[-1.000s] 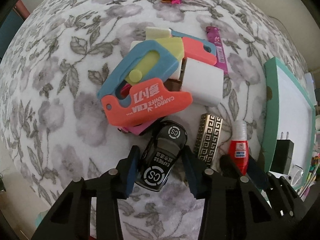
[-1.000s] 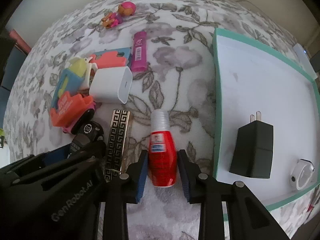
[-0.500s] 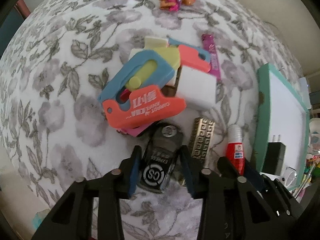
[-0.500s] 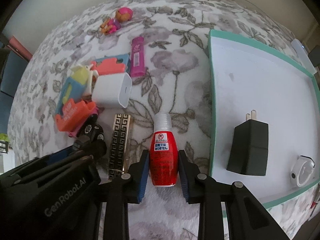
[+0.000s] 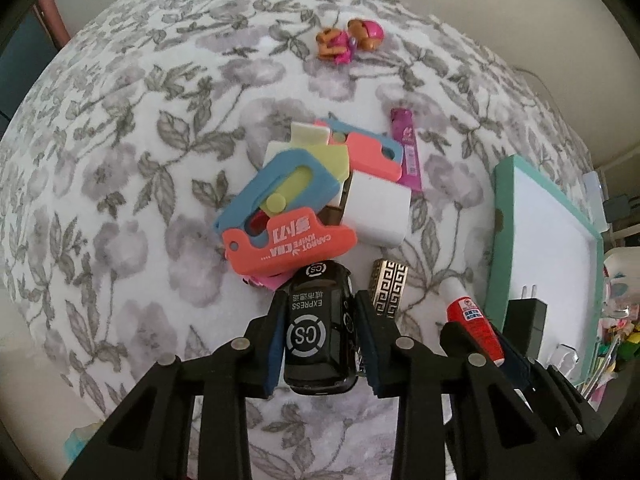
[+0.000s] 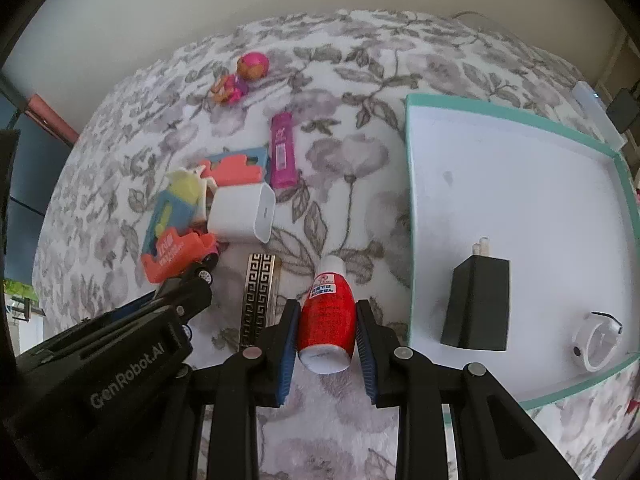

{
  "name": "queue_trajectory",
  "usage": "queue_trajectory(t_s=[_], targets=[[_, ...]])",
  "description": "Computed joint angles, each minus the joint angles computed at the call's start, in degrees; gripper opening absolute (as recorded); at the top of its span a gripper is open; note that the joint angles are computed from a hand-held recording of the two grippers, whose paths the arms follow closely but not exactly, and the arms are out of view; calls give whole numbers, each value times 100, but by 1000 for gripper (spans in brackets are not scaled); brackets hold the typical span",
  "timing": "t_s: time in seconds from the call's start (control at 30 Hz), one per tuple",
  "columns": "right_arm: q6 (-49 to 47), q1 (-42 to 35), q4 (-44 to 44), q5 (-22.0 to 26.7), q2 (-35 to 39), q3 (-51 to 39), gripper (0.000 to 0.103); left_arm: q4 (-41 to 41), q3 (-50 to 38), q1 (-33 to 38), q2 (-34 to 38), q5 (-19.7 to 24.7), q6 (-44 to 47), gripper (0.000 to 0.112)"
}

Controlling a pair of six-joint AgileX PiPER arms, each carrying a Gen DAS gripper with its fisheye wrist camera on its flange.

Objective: Organize rigid objects
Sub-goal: 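Carry the bottle and car into the tray and open both tools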

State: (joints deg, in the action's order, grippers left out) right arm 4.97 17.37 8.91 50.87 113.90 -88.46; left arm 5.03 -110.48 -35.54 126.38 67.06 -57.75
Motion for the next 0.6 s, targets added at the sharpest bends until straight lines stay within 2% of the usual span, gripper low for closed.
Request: queue_trajectory(t_s=[0.43,0.6], targets=[[-23,-103,157,-327,-467,245,29,445,296,-125,-699,101,-271,35],[-11,-205,231,-389,-573,302,29,629,78,-253,-560,153,-379,35]])
